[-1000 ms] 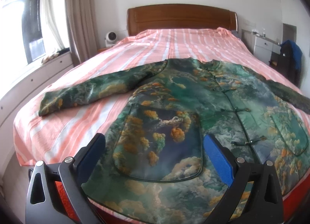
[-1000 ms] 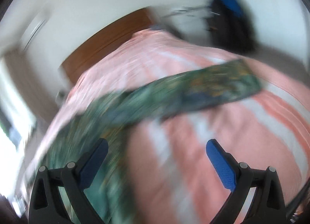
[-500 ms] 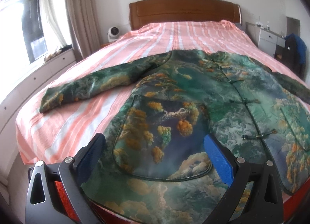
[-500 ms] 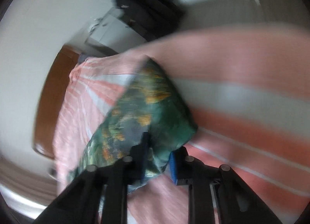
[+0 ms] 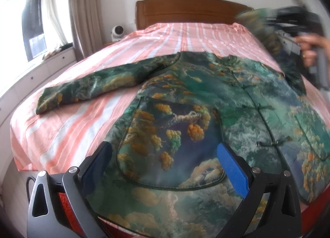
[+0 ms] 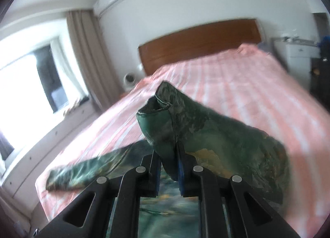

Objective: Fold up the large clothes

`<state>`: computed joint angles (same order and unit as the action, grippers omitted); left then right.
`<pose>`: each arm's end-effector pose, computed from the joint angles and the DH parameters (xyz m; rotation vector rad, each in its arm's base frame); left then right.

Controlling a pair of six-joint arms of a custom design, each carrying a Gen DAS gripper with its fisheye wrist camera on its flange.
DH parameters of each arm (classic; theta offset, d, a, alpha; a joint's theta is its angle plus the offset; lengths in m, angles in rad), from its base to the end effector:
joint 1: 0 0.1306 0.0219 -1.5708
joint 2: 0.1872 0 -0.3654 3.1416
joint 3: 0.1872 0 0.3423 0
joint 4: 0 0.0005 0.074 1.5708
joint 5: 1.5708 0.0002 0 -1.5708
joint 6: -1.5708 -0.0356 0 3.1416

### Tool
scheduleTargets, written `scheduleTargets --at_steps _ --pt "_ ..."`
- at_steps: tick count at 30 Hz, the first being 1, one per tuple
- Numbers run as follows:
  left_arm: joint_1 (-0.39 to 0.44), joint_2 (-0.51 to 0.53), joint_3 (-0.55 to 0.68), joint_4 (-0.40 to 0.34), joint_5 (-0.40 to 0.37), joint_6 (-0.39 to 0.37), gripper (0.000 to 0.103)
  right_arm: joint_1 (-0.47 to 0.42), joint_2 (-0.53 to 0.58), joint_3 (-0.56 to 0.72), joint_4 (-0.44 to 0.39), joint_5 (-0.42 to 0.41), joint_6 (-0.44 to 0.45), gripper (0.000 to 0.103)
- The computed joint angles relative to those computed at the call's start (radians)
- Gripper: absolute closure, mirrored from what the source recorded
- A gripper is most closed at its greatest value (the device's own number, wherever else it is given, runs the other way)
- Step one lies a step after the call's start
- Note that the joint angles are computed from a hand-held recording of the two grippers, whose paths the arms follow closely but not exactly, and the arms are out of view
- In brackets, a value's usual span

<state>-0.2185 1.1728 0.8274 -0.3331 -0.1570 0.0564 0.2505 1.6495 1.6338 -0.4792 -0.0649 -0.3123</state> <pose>0.3451 -0.0714 0.3033 0.0973 2.2375 0.0277 0.5387 0.1397 0.4256 0.0241 2.0904 0.4115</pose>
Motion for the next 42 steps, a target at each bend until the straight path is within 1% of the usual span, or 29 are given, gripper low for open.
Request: scheduleTargets --at_steps 1,2,3,4,5,7,8,11,12,13,14,15,18,22,24,26,27,30,33,34,36,38,42 --pt "-0.002 0.003 0.000 -0.004 -0.003 -0.007 0.002 0.024 0.047 0.038 -0.026 -0.004 -0.012 0.054" --pt "-0.002 0.002 -0.001 -0.007 -0.004 -0.010 0.002 0.055 0.123 0.102 -0.091 -0.035 -0.042 0.037" --pt "-0.001 0.000 -0.002 -0.007 -0.003 -0.012 0.001 0.069 0.150 0.121 -0.117 -0.055 -0.068 0.022" --pt "0.003 -0.006 -0.006 -0.004 0.003 -0.012 0.002 0.093 0.176 0.117 -0.124 -0.074 -0.117 0.023" --pt "0.006 -0.012 -0.009 0.001 0.007 -0.010 0.001 0.109 0.181 0.102 -0.119 -0.081 -0.143 0.023" --pt "0.013 -0.016 -0.012 0.005 0.018 -0.004 0.001 0.137 0.153 0.023 -0.077 -0.098 -0.163 0.023" --pt "0.016 -0.015 -0.010 0.002 0.025 0.000 0.001 0.141 0.132 -0.019 -0.063 -0.094 -0.146 0.023" --pt "0.020 -0.025 -0.009 -0.002 0.045 0.008 0.001 0.159 0.004 -0.206 -0.005 -0.063 -0.064 0.022" --pt "0.019 -0.033 -0.014 0.004 0.048 0.007 0.001 0.173 -0.052 -0.278 0.014 -0.035 -0.036 0.021" --pt "0.017 -0.037 -0.016 0.008 0.048 0.005 0.001 0.180 -0.101 -0.351 0.040 -0.010 -0.014 0.017" --pt "0.014 -0.040 -0.018 0.012 0.046 0.003 0.001 0.193 -0.172 -0.433 0.054 0.042 0.024 0.016" --pt "0.009 -0.040 -0.019 0.014 0.040 0.002 0.001 0.180 -0.222 -0.483 0.057 0.062 0.056 0.015" --pt "-0.004 -0.023 -0.009 0.012 0.025 0.007 0.001 0.201 -0.385 -0.658 0.058 0.209 0.119 0.015" --pt "-0.023 -0.013 -0.004 0.008 -0.010 0.013 0.001 0.205 -0.568 -0.815 0.024 0.357 0.102 0.015" --pt "-0.033 -0.018 -0.012 0.015 -0.032 0.009 0.001 0.208 -0.662 -0.891 0.022 0.461 0.075 0.014" --pt "-0.040 -0.016 -0.016 0.025 -0.049 0.002 0.001 0.207 -0.709 -0.936 0.030 0.522 0.066 0.012" --pt "-0.044 -0.013 -0.018 0.029 -0.055 -0.001 0.001 0.204 -0.730 -0.960 0.042 0.546 0.072 0.012" --pt "-0.050 -0.004 -0.016 0.028 -0.068 -0.002 0.001 0.197 -0.742 -0.987 0.069 0.573 0.105 0.012" --pt "-0.049 -0.018 -0.024 0.036 -0.075 -0.004 0.001 0.194 -0.724 -0.982 0.102 0.568 0.121 0.012" --pt "-0.049 -0.022 -0.026 0.039 -0.077 -0.004 0.001 0.202 -0.709 -0.981 0.125 0.574 0.130 0.012" --pt "-0.048 -0.031 -0.031 0.041 -0.081 -0.004 0.001 0.215 -0.695 -0.983 0.147 0.576 0.141 0.012" --pt "-0.042 -0.033 -0.032 0.039 -0.078 -0.001 0.001 0.229 -0.686 -0.984 0.149 0.568 0.150 0.012" --pt "-0.037 -0.024 -0.021 0.023 -0.072 0.006 0.001 0.256 -0.677 -0.989 0.155 0.582 0.171 0.012"
